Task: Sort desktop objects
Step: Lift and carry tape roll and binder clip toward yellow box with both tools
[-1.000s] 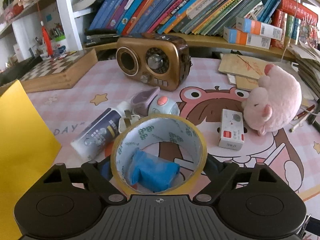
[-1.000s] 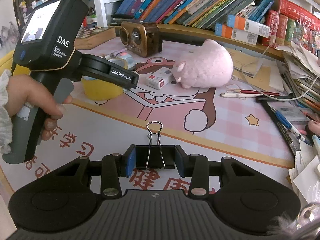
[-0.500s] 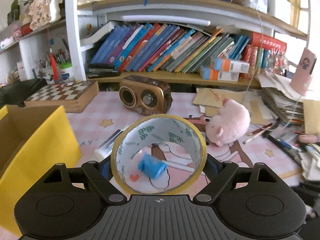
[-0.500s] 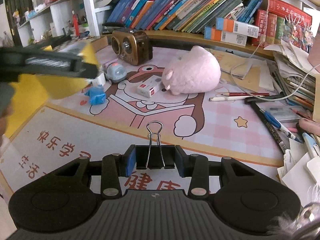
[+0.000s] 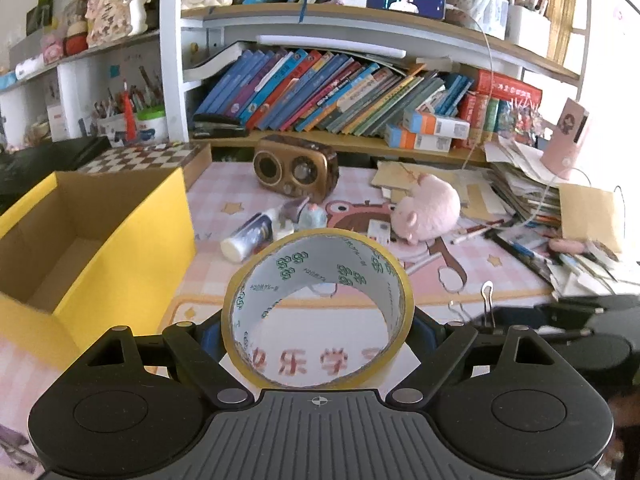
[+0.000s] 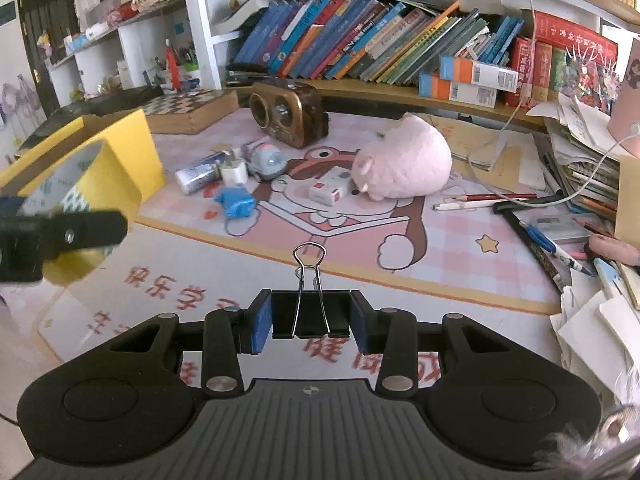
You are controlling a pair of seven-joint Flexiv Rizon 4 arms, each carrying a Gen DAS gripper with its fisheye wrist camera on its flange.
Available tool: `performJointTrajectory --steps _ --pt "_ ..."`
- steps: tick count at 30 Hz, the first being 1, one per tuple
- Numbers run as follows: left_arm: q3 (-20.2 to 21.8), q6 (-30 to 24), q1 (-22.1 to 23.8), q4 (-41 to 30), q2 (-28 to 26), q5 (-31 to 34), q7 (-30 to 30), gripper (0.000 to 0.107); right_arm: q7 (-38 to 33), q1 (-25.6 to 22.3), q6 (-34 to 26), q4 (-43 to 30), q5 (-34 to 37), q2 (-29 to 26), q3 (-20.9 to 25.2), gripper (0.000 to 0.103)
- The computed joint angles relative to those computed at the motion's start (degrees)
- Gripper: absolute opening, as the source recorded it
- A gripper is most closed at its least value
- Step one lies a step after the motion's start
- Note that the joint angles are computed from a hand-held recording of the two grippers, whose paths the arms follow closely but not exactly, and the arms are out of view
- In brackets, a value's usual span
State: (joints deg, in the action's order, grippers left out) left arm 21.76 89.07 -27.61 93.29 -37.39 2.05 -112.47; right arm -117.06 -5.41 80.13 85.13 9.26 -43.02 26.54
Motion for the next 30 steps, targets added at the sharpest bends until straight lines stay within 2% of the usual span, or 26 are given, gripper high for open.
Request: performJointTrajectory --steps 3,6,8,12,14,18,19,22,30 --pt "-1.8 1.7 1.4 3.3 2.1 0.2 0.8 0.087 1.0 0.9 1.6 2.5 0.3 1.8 -0.7 0.037" --pt "-6.6 4.6 5.3 7.3 4.7 -0.2 4.4 0.087 4.5 3.1 4.4 6.3 0.2 4.5 -2.9 0.037" --pt "-11.7 7.7 9.5 10.5 6.5 -0.4 8.0 0.087 7.6 4.2 5.3 8.5 -0.1 6.1 -3.8 0.037" --pt "-24.6 12.6 21.2 17.4 10.0 0.1 14.3 0.087 16.0 8.8 6.5 13.8 -2.0 9.8 -8.5 0.037" --pt "-28.1 14.6 24.9 20.4 11.4 0.4 16.2 0.087 19.1 10.6 8.1 16.4 -3.1 11.2 -10.0 0.037" --pt "-35.1 17.7 32.8 26.9 14.8 1.0 18.6 0.087 25.8 17.4 12.7 22.7 -5.7 14.8 -15.9 0.037" --pt "-35.8 18.6 33.9 28.3 15.5 1.1 19.1 0.087 27.3 18.9 13.5 24.2 -6.3 15.8 -17.0 0.037" --pt "-36.7 20.7 36.8 32.6 18.0 2.4 19.7 0.087 31.1 24.6 15.7 28.6 -8.5 18.1 -21.5 0.037" --pt "-48.4 22.6 54.8 41.0 23.4 12.2 13.4 0.087 40.6 39.8 19.6 38.0 -13.2 22.7 -32.9 0.037"
